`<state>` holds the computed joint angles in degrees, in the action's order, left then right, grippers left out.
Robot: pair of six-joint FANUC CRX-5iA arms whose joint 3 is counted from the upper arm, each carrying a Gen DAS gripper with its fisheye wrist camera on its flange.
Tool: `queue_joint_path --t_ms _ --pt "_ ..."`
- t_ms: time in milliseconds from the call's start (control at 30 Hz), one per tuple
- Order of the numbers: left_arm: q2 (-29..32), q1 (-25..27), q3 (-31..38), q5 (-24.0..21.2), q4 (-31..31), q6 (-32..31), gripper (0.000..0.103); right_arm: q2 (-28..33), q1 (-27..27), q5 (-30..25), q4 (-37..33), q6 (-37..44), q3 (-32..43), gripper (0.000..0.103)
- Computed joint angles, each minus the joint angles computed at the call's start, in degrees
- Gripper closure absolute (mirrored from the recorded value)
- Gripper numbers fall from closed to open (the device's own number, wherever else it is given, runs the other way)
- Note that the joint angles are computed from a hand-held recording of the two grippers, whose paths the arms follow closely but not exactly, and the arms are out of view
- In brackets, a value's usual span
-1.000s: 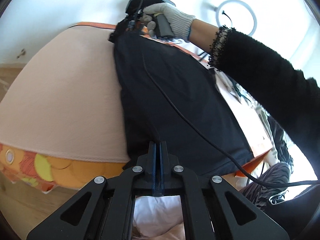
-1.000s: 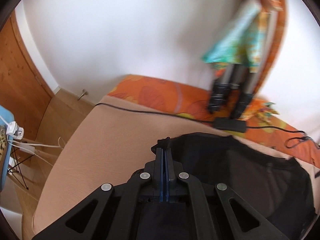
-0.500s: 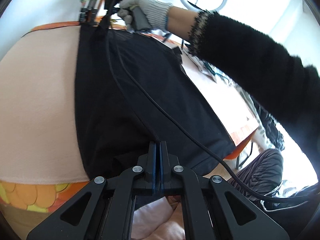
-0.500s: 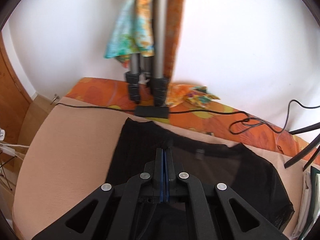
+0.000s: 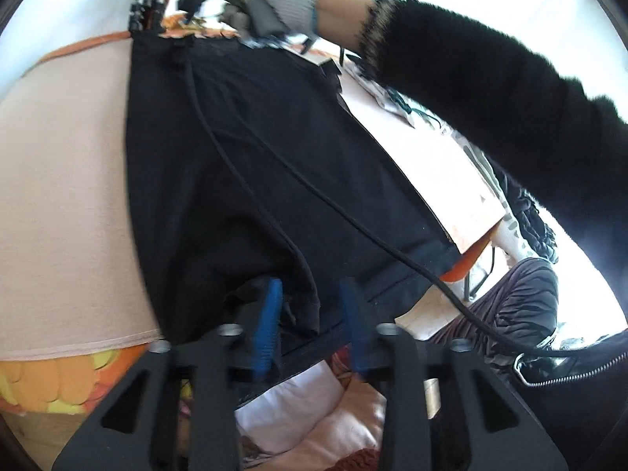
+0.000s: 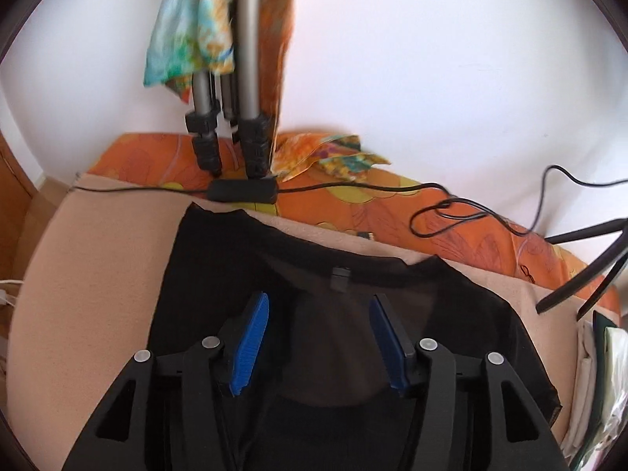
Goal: Fold small clothes
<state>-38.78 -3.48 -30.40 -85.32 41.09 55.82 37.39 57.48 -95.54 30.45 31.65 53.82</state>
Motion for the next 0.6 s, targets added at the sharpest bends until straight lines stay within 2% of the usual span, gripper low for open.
queue_joint_path --t_ms 133,267,467,600 --pt "-3.85 7.88 -1.82 -3.34 3.7 -4.31 0.059 -7.08 1.54 3.02 1.94 -3.85 -9.62 0.039" --pt "-7.34 17.75 -2.62 -6.66 4.24 -6.69 0.059 -13.91 4.1 5.57 4.09 -7.52 -17.64 0.039" --pt "-8.17 23.81 -4.08 -10.49 3.75 -6.18 0.059 -24.36 11.07 7.62 6.29 -14.22 -28.97 0.039" --pt "-8.99 26.73 -4.9 -14.12 3.23 -6.66 0.062 -31.81 19.8 8.85 6.86 -21.44 -37.38 0.039"
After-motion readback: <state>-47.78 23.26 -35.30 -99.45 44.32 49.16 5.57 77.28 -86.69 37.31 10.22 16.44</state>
